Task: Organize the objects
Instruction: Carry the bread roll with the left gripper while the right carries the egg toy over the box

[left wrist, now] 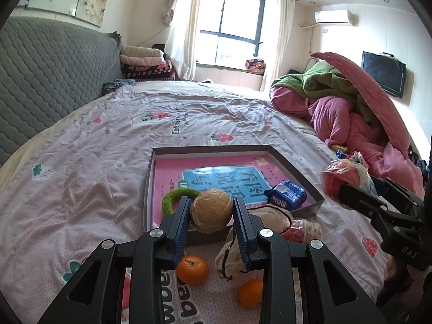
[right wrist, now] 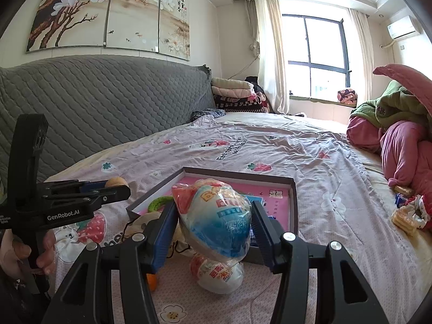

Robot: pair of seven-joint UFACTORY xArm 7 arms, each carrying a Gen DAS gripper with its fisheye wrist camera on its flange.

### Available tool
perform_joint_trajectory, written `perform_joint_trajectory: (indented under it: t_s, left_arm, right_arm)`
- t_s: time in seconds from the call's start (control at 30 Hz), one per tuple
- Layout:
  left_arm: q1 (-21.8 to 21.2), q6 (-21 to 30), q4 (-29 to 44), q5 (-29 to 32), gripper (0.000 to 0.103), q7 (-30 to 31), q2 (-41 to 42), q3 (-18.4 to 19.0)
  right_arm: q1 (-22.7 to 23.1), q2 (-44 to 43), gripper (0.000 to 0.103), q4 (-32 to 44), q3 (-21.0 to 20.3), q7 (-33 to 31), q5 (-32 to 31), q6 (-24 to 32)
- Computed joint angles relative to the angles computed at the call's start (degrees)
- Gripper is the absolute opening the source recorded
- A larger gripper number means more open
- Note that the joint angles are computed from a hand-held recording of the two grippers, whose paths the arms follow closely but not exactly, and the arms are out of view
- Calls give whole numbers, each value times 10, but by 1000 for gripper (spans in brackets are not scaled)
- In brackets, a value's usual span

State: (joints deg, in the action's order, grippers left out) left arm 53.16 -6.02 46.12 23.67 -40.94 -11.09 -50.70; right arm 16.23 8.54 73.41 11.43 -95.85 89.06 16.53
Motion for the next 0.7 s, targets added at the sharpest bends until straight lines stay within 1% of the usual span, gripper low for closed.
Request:
perform_joint_trajectory:
  t_s: [0.07,0.13,0.33,0.4,0.53,0.6,0.7]
  left_arm:
    - [21,1,5,5,32,-2,2,-20]
    - [25,4,13,9,32,-2,9,-25]
    - [87,6,35,37,32,-17,20,-78]
    - [100,7,42,44,32,-20,25,-89]
    - [153,9,57,60,32,-32,28,-134]
    - [159,12,62,62,32,-31,33,-138]
    - [195,13,70,69,32,-36,36,-171]
  right_arm:
    - [1,4,55,4,1,2,-5,-1]
    - [1,7,55,9,1,8,-13,-1]
    - [-3,17,55,22,6,16,-28,-4]
    - [-5,20,55,26,8,15,-30,-5]
    - [-7,34,55,45,11,17,-40,-12]
    - [-9,43,55,57,14,24,-49,-16]
    - [-14,52,55,67,20,29,-59,-21]
